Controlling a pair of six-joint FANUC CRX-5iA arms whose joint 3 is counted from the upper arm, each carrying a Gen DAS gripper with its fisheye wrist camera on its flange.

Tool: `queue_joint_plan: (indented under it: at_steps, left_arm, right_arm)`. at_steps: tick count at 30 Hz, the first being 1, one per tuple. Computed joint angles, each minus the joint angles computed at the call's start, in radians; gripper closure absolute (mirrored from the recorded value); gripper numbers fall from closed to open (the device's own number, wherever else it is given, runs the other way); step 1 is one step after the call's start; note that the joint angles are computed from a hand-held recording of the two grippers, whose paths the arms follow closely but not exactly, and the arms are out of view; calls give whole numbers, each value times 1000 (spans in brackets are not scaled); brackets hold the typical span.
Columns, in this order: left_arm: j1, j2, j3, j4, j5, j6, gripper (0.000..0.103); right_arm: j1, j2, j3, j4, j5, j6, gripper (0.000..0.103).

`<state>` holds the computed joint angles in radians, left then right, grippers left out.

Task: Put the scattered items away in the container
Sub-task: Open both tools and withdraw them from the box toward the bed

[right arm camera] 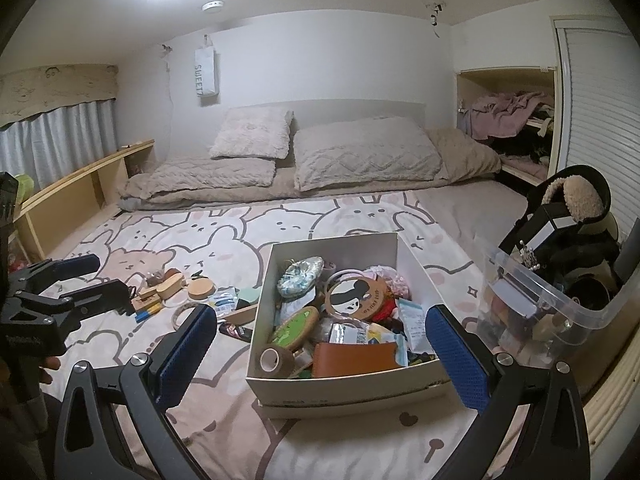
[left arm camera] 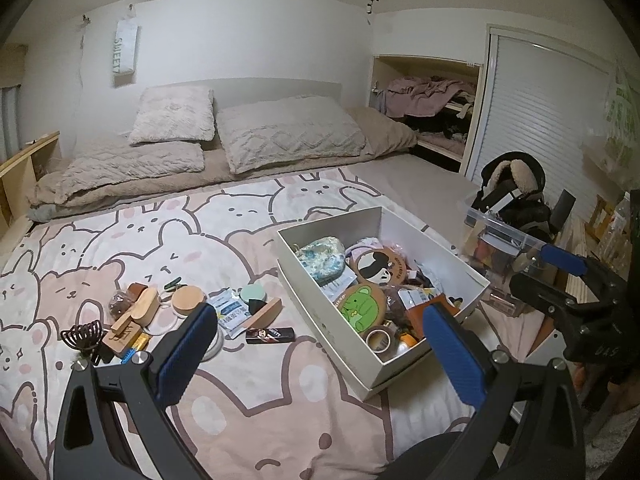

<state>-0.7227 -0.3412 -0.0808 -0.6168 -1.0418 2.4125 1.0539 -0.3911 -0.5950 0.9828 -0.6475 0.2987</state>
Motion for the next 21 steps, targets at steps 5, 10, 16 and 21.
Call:
queue_joint_plan:
  at_steps: [5,10,16,21]
  left_arm:
    - [4,-15,-6,-7,-5,3,0]
    - [9,-34,-15,-14,-13,4,0]
    - [8,-56,-21,-40,-35,13,0]
    - [8,-73,-24,-67,-57,18,0]
  right_arm:
    - [7,4,5,3,1,0,0]
    - [13,15,10,18,22,-16,0]
    - [18,37,26,27,42,-19,0]
    - [19,64,49,29,64,-13,0]
